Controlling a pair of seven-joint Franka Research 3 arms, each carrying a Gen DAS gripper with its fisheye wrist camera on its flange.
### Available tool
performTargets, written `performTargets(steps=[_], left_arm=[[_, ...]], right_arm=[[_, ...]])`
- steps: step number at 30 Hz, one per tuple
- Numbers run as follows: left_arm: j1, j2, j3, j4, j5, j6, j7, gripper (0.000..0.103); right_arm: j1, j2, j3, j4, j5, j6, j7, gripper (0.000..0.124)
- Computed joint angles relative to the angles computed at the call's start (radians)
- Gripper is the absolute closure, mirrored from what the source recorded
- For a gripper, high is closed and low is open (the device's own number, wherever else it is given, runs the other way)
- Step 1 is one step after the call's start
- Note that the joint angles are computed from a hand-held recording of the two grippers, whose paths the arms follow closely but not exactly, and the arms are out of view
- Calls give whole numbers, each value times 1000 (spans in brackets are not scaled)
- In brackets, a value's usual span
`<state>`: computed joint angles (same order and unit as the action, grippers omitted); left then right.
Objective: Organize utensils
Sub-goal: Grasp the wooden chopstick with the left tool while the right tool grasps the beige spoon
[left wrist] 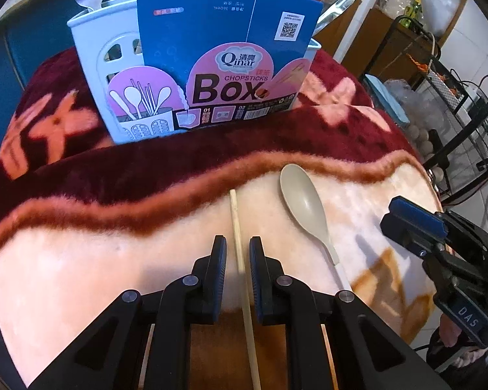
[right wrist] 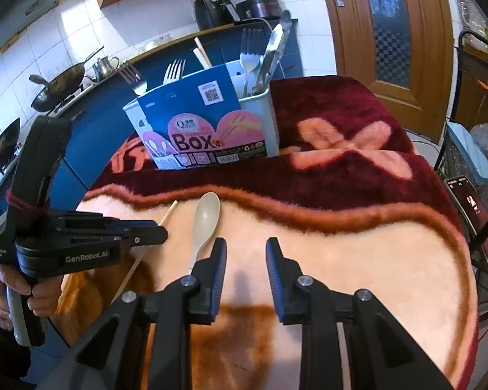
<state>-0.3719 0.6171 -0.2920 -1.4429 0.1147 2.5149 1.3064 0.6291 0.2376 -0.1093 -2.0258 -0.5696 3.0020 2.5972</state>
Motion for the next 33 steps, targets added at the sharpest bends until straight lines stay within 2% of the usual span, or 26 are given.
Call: performTargets(steps=[2, 4, 8, 14, 18, 23, 25, 30, 33], left_arm=[[10, 3, -9, 0, -15, 15, 6, 98], [30, -7, -25, -22, -41, 47, 21, 98], [71, -51, -54, -106, -90, 161, 49, 99], [82, -131, -34, -221, -67, 351, 18, 99], [81, -175, 0, -277, -15, 469, -28, 99], [155, -195, -53, -305, -9, 536, -12, 99], [162, -201, -50, -309, 3, 557, -12, 99], [233, -196, -111, -319, 8, 608, 31, 99], [263, -182, -138, -313, 17, 629, 53, 99]], right_arm=[[-51, 12, 61, 18, 92, -15, -109, 96], [-71, 24, 88, 34, 157, -26, -188, 96], [-115, 64, 151, 94, 321, -75, -375, 96], [-144, 127, 200, 202, 525, -170, -579, 96], [-132, 177, 191, 300, 583, -276, -637, 96], [-137, 243, 195, 425, 652, -409, -680, 96], [-125, 264, 185, 469, 645, -453, -680, 96], [-106, 295, 168, 528, 630, -508, -671, 94], [-96, 292, 157, 520, 611, -495, -659, 98]])
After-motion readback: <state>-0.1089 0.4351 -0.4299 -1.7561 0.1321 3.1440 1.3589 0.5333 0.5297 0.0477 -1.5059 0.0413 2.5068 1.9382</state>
